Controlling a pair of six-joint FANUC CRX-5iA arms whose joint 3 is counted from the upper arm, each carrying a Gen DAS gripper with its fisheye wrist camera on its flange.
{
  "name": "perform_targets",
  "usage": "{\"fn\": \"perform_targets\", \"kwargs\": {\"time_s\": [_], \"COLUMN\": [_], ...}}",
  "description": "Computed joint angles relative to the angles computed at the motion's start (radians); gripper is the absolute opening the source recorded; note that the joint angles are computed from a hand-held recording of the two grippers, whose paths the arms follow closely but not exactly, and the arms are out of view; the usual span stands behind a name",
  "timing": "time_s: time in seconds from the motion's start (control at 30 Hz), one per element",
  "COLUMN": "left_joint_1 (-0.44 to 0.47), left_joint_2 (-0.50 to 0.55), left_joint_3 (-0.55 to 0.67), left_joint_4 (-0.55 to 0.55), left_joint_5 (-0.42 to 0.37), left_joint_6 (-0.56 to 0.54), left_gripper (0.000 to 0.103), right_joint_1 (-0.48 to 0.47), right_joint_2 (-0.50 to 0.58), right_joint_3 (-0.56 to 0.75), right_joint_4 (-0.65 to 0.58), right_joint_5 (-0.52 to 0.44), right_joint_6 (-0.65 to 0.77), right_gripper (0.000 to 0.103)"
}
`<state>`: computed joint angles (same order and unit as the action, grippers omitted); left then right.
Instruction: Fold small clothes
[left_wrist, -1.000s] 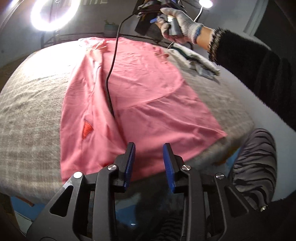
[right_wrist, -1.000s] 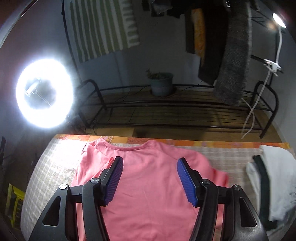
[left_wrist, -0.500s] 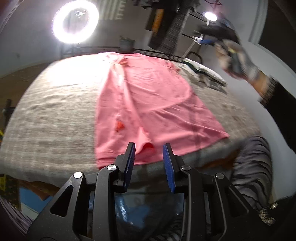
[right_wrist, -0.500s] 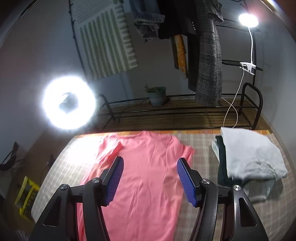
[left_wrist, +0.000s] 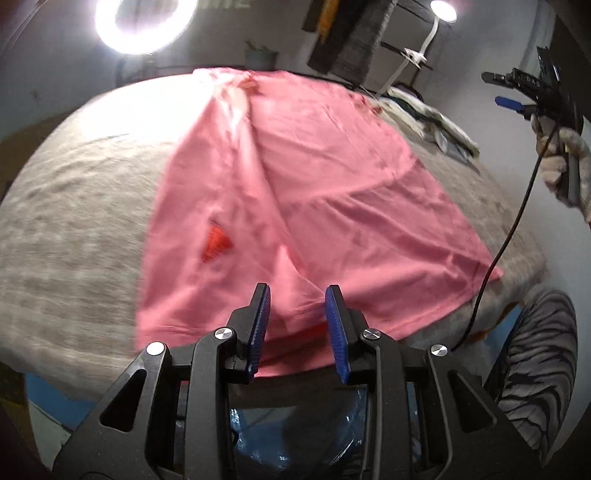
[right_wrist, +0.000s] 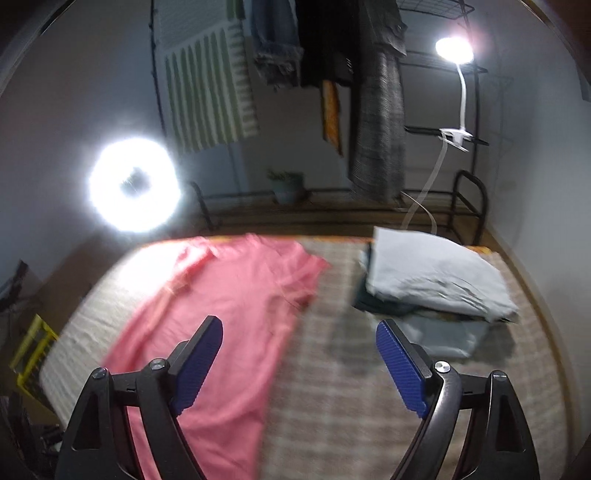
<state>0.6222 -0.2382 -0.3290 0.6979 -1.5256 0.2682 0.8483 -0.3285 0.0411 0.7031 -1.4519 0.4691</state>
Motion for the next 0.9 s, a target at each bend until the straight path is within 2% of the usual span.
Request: {"fn": "perform_targets", "kwargs": {"time_s": [0.13, 0.23, 0.33, 0.5, 0.6, 0.77, 0.83, 0.87, 0.9], "left_joint_1": [-0.009, -0.006, -0.041, -0.221, -0.338, -0.467, -0.514, -0.538, -0.565], "left_joint_2": [-0.067, -0.132, -0.165, -0.205, -0.227, -0.22, -0.228, -0.231, -0.233], "left_joint_3": [-0.039, -0.071, -0.082, -0.107, -0.124, -0.11, -0.108, -0.111, -0.111], "left_joint_4": [-0.022, 0.019, 0.053, 0.06, 0.047, -0.011, -0.04, -0.05, -0.066], "left_joint_5": [0.025, 0.033, 0.026, 0.063, 0.101, 0.069, 0.081, 0.092, 0.102], "left_joint_6": [-0.056, -0.072, -0.059, 0.038, 0.091, 0.157, 0.167, 0.169, 0.174], "left_gripper": [0.03, 0.03, 0.03, 0.03, 0.03, 0.031, 0.036, 0.043, 0.049], "right_joint_1": [-0.015, -0.045, -0.066, -0.112, -0.127, -0.163, -0.194, -0.212, -0.237], "right_joint_2": [-0.076, -0.125, -0.157, -0.208, -0.243, -0.276, -0.292, -0.297, -0.303], "right_joint_3": [-0.057, -0.088, -0.098, -0.096, -0.103, -0.108, -0.118, -0.124, -0.128], "right_joint_4": [-0.032, -0.073, -0.095, -0.14, -0.144, -0.178, -0.22, -0.242, -0.27], "right_joint_5": [0.014, 0.045, 0.06, 0.088, 0.1, 0.104, 0.123, 0.135, 0.149], "right_joint_6": [-0.011, 0.011, 0.027, 0.06, 0.066, 0.102, 0.119, 0.124, 0.135], "right_gripper": [0.087, 0.087, 0.076, 0.04, 0.04, 0.04, 0.041, 0.043, 0.05]}}
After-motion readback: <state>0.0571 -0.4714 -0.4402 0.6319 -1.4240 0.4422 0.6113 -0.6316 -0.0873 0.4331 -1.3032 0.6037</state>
